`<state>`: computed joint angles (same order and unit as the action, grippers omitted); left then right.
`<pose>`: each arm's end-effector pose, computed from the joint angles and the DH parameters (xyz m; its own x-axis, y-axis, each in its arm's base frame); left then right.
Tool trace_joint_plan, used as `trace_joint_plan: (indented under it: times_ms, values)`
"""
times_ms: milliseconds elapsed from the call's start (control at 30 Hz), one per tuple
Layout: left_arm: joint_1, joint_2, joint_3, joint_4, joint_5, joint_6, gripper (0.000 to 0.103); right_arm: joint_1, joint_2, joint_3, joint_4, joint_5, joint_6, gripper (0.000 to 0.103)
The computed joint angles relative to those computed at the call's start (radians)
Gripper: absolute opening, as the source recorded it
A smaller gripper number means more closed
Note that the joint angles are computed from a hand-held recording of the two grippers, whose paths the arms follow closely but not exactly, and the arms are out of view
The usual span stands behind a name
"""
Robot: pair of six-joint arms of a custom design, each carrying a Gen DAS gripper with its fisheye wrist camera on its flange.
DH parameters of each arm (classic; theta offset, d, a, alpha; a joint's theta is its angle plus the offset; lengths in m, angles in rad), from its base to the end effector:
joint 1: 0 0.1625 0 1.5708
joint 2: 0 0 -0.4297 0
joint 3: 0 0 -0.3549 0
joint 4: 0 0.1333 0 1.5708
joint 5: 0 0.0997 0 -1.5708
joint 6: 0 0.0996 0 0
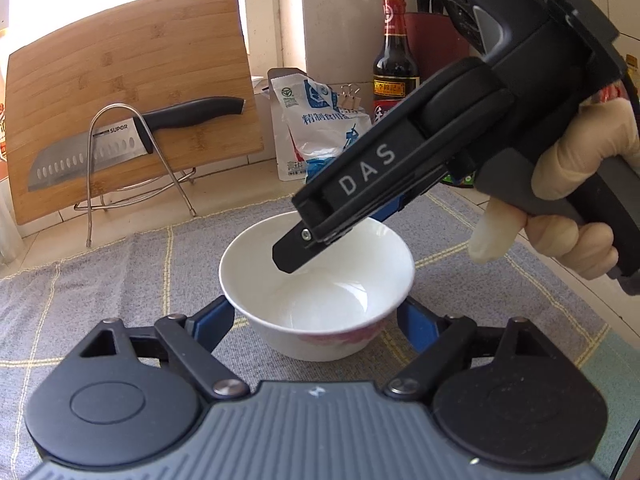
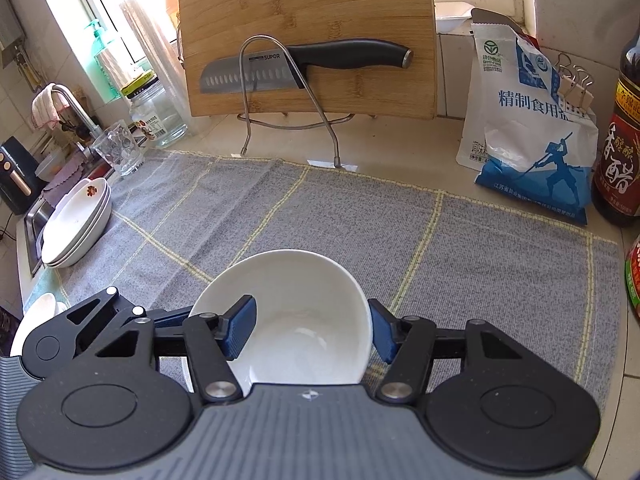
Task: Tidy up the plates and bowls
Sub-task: 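Lift the bowl with the right tool and carry it over the bowl stack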
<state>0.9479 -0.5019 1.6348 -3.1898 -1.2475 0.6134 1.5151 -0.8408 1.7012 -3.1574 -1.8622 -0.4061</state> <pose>-0.2508 -0.6318 0.0109 -0.4036 0.7671 -0.4986 0.9149 0.3382 -0.2203 0.0680 -0.6607 0.2085 -0.8853 -0.0709 0.4597 -0.3354 0.7821 -0.5252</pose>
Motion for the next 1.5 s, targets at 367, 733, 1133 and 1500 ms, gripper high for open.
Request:
trace_joint_plan:
  times_ms: [367,733,1133,1500]
  values:
    - [-0.002,-0.086,0.075,0.027,-0.025,0.029,0.088,0.045,-0.038,0.080,-0.041,-0.004,0.038,0.066]
    - [-0.001,-0.200,0.166,0.043,-0.029,0.056,0.088,0.116,-0.027,0.120,-0.096,-0.031,0.088,0.066]
    - [0.030,-0.330,0.233,0.091,-0.065,0.090,0.088,0.226,0.056,0.083,-0.116,-0.129,0.161,0.066]
    - [0.079,-0.433,0.263,0.124,-0.106,0.139,0.088,0.311,0.158,-0.006,-0.115,-0.191,0.205,0.066]
